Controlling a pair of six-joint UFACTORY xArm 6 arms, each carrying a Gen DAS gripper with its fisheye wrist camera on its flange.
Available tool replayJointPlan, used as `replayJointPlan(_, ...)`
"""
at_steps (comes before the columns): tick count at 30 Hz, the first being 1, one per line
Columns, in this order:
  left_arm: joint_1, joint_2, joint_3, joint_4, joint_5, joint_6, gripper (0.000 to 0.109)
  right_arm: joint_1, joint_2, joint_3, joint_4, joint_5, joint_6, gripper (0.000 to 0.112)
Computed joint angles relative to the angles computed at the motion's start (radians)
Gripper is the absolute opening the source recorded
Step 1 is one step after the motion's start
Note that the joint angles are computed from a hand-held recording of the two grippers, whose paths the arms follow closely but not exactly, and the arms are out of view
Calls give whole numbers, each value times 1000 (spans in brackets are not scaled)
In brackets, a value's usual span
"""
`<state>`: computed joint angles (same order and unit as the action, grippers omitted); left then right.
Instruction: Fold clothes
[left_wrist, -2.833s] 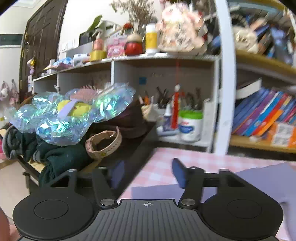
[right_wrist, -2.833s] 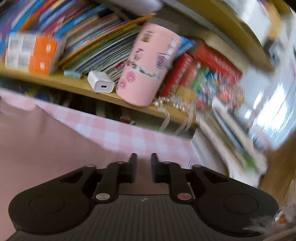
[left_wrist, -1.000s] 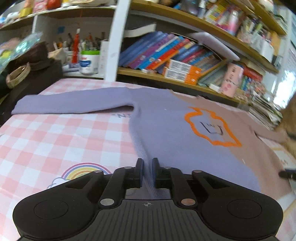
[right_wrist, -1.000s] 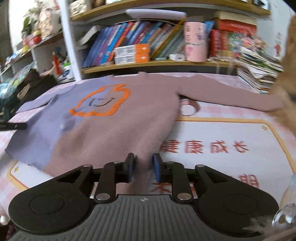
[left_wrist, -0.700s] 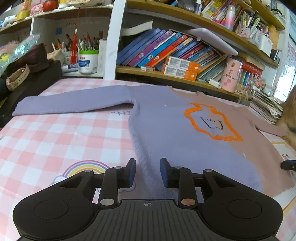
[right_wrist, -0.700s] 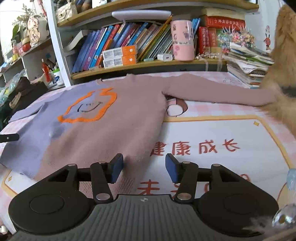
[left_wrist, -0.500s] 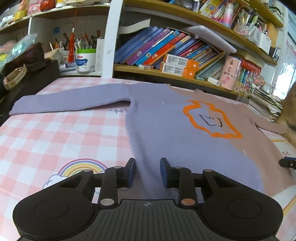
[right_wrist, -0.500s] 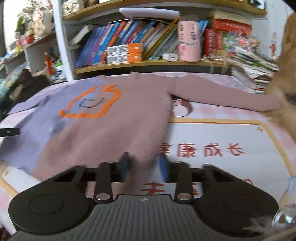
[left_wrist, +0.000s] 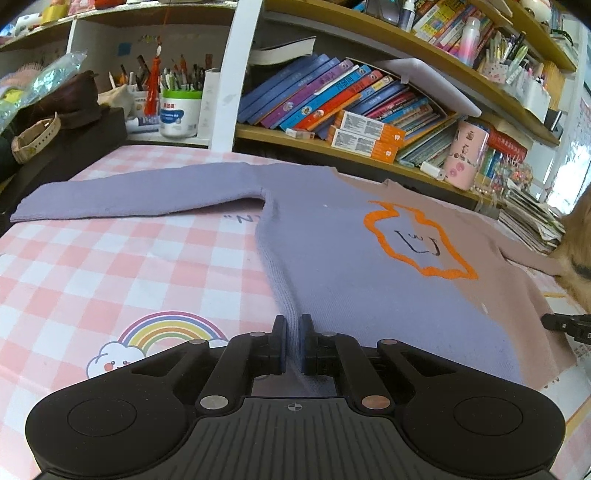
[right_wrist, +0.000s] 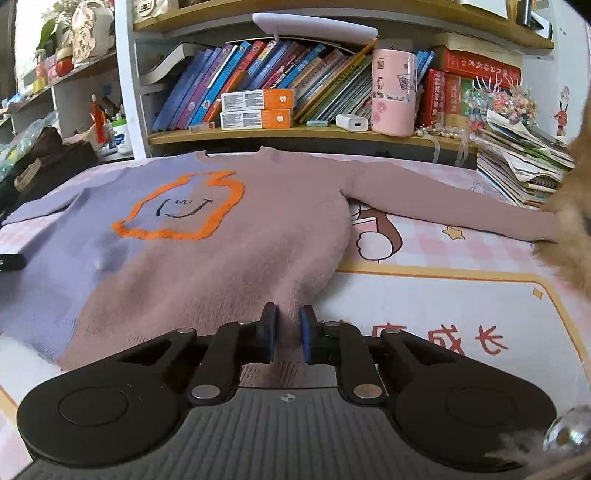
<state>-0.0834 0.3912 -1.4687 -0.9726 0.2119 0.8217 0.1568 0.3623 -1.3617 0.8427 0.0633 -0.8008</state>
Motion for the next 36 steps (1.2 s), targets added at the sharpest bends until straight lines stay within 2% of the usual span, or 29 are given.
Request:
replayJointPlan(5,1,-9,11,9,-1,-7,5,1,-38,44,44,2,-47,13)
replayJointPlan(13,8,-3,1,-1,7,-4,5,5,-60,77,-42,-11,14,13)
replayJointPlan(18,7,-4,2,12,3,-15,5,8,-57,78,-57,-21,23,13)
replayJointPlan(21,7,-6,1,0,8,-4,5,10,-54,74,-18,-31,-2,13)
replayJointPlan(25,5,-3,-4,2,9,-7,5,14,-49,80,-41,-64,41,13)
replayJointPlan(36,4,0,-1,9,0,-17,6,11,-59,84,-55,-44,46,13)
